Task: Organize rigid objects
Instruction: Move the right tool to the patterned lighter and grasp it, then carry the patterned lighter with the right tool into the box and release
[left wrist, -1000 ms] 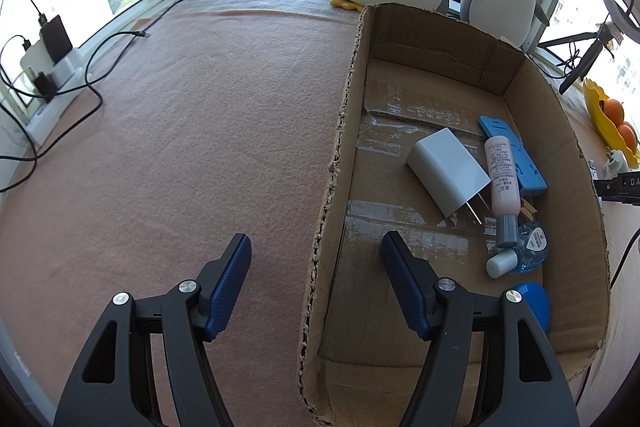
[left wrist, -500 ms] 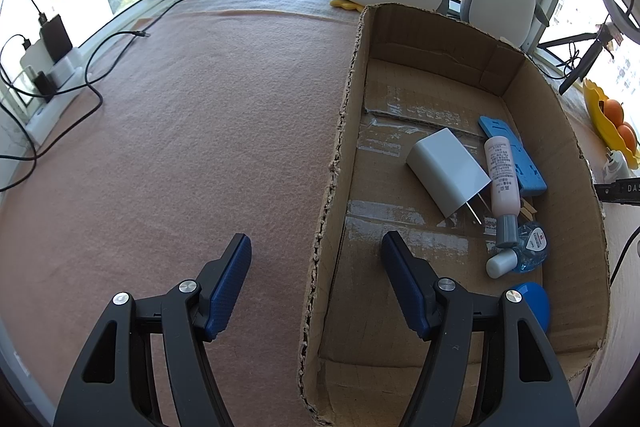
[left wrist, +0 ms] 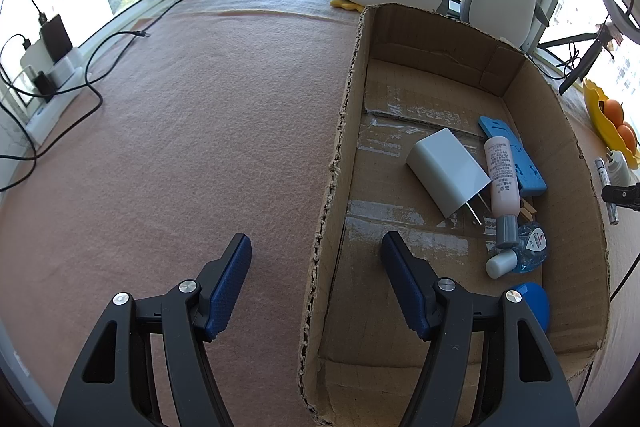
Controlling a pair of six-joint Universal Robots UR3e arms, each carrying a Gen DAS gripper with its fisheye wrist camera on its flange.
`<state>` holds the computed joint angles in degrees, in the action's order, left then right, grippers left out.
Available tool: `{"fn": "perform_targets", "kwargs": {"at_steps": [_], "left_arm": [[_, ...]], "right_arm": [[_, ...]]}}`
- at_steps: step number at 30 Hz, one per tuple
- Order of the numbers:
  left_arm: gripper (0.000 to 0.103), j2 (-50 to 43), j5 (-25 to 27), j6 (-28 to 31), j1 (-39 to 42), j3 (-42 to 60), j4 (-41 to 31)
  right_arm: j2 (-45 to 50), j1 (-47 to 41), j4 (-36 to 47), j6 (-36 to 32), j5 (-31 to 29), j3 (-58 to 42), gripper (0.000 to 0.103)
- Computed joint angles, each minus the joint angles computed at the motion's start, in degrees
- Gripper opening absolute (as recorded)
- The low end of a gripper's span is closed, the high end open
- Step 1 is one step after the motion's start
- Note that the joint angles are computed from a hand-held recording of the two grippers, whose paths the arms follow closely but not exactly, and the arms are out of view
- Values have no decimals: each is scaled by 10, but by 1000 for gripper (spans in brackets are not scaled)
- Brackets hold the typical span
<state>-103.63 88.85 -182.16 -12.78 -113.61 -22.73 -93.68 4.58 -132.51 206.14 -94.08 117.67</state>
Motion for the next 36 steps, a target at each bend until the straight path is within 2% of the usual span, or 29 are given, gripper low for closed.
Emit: {"fn": "perform_targets", "kwargs": {"at_steps": [4, 17, 36], "left_arm": [[69, 0, 0, 0, 0, 0, 0], [69, 0, -1, -1, 0, 1, -1], [69, 1, -1, 0, 0, 0, -1]], "right_arm": [[-12, 17, 9, 5, 2, -13, 21], [43, 97, 26, 23, -8, -131, 21], [226, 192, 34, 23, 1, -340, 21]]}}
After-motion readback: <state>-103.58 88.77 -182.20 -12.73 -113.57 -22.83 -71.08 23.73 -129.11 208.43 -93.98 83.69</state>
